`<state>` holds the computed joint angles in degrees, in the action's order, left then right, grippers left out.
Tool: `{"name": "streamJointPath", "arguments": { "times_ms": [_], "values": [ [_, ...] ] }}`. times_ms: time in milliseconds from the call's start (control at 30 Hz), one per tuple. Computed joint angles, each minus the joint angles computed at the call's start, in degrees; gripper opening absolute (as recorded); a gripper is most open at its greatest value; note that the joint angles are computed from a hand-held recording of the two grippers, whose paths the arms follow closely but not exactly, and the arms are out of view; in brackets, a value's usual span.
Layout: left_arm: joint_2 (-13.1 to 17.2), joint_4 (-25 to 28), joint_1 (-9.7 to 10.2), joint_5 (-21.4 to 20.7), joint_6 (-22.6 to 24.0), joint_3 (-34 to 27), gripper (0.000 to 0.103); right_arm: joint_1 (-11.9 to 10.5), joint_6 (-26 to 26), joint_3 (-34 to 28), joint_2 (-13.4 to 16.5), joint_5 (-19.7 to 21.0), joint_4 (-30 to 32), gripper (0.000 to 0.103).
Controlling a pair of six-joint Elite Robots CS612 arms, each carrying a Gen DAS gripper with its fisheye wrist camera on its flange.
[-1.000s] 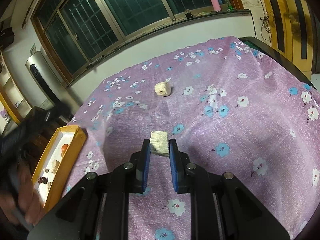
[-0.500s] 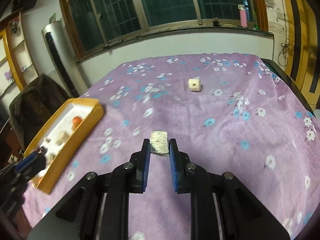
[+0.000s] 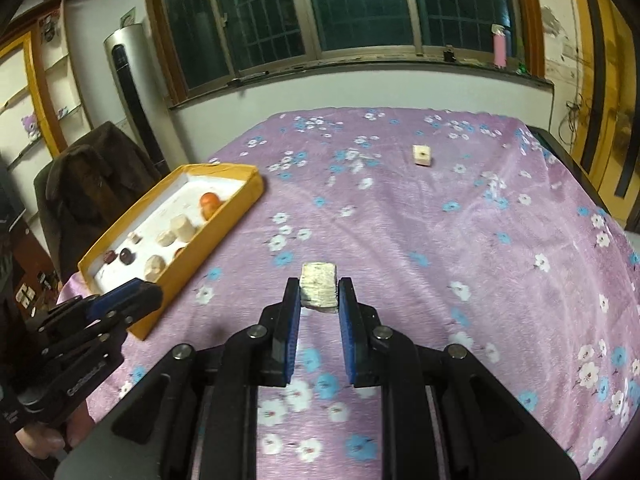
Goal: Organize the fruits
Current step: 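Carry the black fruit to the tray with the left tool while the right tool carries the cube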
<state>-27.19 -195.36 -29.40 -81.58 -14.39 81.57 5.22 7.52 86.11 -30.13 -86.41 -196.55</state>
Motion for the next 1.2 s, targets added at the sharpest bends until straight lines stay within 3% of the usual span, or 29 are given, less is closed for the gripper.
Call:
{"name": "streamJointPath", "arguments": {
  "times_ms": [367,567,867,1200],
  "values": [
    [-0.82,-0.42,2.94,3.47,-3.83,1.22,0.021,2.33,-2.14,-3.17,1.0,0.78,2.48,0.02],
    [-0.38,4.05,4.53,6.41,-5.95,-1.04,0.021,3.51,-4.2,-7.16,2.44,2.51,4.59,0.02],
    [1.5,11.98,6.5,8.84,-7.85,-6.73,0.021,5.73,-6.52,-19.85,7.6,6.65,13.86,0.02],
    [2.91,15.36,7.42,6.52,-7.58,-9.14,0.021,6.93,-9.86,-33.19,13.86,5.96,26.82,0.02]
  ]
}}
